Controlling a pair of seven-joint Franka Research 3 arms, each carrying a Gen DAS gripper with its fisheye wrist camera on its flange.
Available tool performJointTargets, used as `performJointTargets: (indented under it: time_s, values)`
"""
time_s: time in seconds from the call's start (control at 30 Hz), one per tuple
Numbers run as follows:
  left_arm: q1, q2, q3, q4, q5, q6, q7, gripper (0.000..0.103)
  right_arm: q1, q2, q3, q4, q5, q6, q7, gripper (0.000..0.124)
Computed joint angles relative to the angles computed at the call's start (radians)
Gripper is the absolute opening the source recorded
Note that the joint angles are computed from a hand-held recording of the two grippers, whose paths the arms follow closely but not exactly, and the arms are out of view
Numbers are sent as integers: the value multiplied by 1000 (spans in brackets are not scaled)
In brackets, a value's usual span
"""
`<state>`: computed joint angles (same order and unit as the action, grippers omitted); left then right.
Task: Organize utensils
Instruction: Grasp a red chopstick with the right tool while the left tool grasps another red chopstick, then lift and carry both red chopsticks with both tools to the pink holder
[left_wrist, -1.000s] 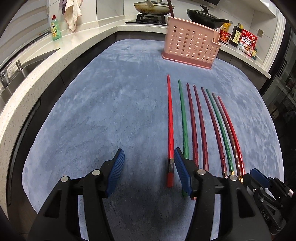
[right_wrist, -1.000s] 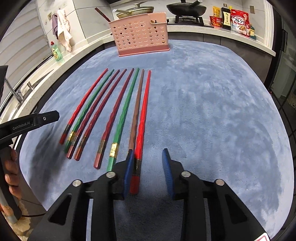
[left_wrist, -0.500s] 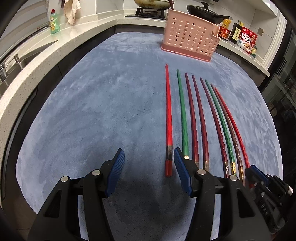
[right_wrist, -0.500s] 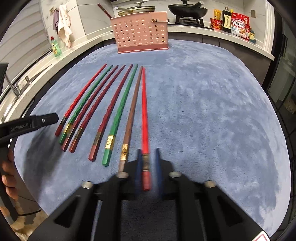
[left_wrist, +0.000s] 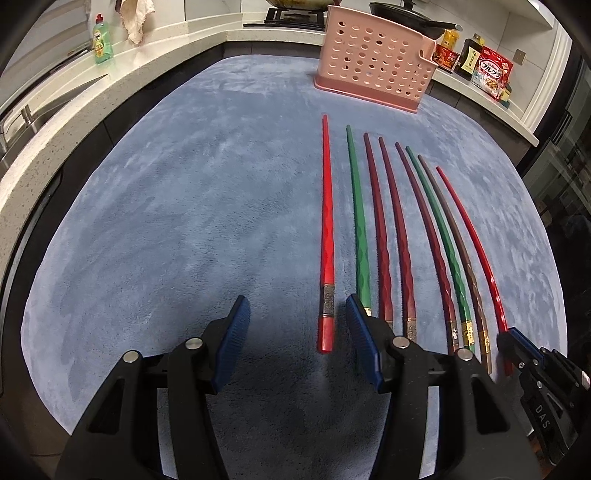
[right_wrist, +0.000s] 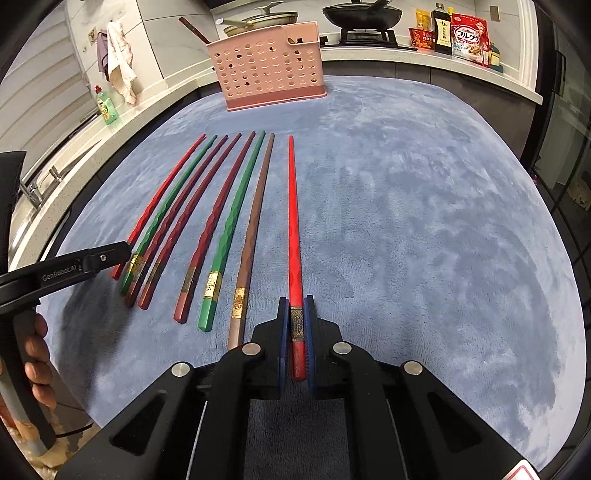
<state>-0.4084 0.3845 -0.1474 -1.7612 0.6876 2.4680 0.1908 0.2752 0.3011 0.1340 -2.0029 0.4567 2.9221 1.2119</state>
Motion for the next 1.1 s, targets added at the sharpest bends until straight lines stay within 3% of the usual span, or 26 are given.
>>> performJointTargets:
  time_s: [0.23,0.33,0.8,1.1]
  values:
    - [9,1,-7,-4,-18,17,28,15,-1,1,1,2,4,-2,-2,7]
    - [8,3,-8,0,-27,17,44,9,-2,-1,4,1,8,-1,-4,7]
    - [-1,-55,-3,15,13,-8,25,8,-45,-45,47,44,141,41,-120,7]
    - [10,-101,3,72,108,-38,-2,8,-62,-27,68,176,239,68,-216,7]
